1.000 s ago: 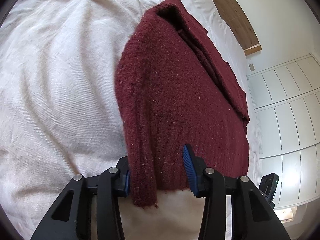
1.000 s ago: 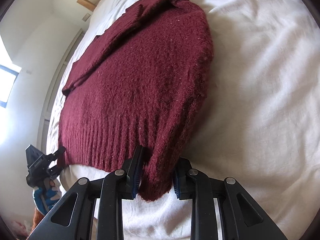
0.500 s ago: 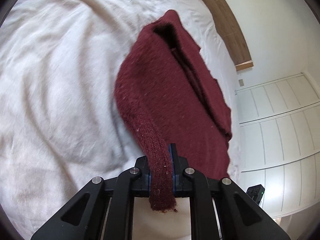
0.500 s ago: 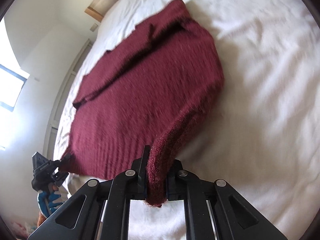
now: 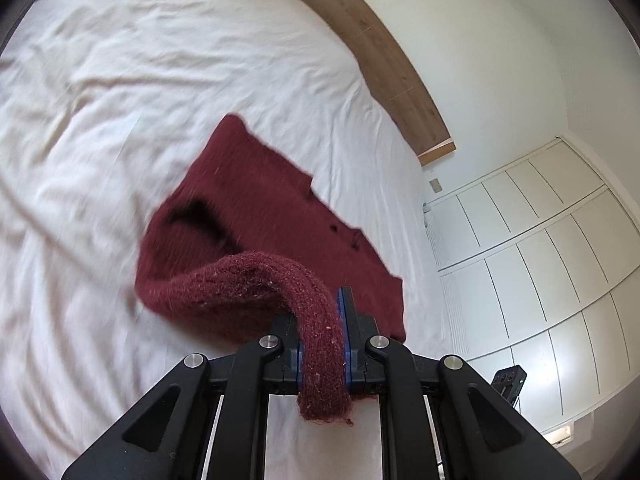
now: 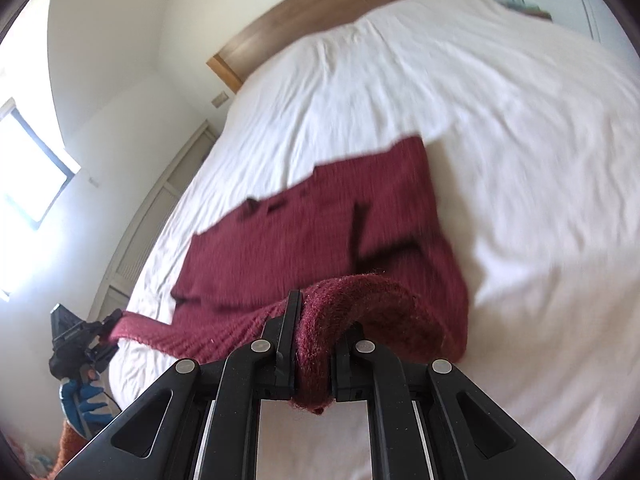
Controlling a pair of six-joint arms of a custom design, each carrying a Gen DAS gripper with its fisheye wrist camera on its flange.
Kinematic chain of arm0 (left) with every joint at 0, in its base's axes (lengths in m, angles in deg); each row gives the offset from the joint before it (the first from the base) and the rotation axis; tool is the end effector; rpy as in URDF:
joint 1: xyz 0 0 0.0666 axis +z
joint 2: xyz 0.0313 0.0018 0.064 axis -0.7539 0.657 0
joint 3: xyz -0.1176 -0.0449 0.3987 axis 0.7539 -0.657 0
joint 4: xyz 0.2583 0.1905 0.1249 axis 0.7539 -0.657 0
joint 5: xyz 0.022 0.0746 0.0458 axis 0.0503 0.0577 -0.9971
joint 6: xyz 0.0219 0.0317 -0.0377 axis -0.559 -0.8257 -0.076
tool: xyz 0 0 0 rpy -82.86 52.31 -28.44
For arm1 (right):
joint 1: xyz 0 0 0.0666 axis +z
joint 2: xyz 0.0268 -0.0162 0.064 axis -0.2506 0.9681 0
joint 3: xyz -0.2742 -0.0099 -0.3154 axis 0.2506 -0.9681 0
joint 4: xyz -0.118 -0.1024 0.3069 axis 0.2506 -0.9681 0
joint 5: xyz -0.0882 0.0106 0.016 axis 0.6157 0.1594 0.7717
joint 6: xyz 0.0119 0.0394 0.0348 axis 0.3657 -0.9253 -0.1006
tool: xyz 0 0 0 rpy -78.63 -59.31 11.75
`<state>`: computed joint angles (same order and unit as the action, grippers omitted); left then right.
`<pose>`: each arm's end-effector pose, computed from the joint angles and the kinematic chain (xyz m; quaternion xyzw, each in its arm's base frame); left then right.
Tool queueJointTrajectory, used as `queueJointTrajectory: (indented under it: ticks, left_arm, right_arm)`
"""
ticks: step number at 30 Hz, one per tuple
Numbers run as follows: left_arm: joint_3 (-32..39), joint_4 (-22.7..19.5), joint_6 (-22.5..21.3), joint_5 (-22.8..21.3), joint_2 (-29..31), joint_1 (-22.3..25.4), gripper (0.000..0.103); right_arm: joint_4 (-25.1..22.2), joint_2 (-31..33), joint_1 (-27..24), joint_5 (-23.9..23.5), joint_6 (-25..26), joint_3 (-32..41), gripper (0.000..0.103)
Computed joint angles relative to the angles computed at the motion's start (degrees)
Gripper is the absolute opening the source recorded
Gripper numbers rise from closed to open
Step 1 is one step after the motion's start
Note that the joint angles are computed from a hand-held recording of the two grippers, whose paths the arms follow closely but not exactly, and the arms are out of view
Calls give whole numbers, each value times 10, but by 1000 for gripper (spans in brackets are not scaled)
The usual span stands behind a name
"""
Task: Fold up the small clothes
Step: 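Lift the hem with both grippers and fold it over toward the collar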
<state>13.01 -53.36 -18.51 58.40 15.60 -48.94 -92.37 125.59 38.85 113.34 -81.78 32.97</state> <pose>0.4003 -0.0283 0.5796 0.0049 0.8626 -0.4521 0.2271 0.1997 0.2358 0.5847 0.2562 0.8544 0.2147 0.3978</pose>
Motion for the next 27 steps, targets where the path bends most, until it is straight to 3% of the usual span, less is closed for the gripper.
queueJointTrajectory:
  ticks: [7, 12, 20, 27]
  left_arm:
    - [98, 29, 35, -68, 90, -45, 10]
    - [124, 19, 21, -100, 133, -50, 10]
    - [155, -7, 14, -157, 196, -64, 11]
    - [175, -4, 14, -160, 218, -69, 11]
  right_arm:
    - [22, 35, -123, -62, 111, 42, 10]
    - [42, 62, -187, -111, 152, 42, 10]
    - [77, 96, -257, -181, 164, 13, 11]
    - [91, 109, -289, -211, 178, 9, 11]
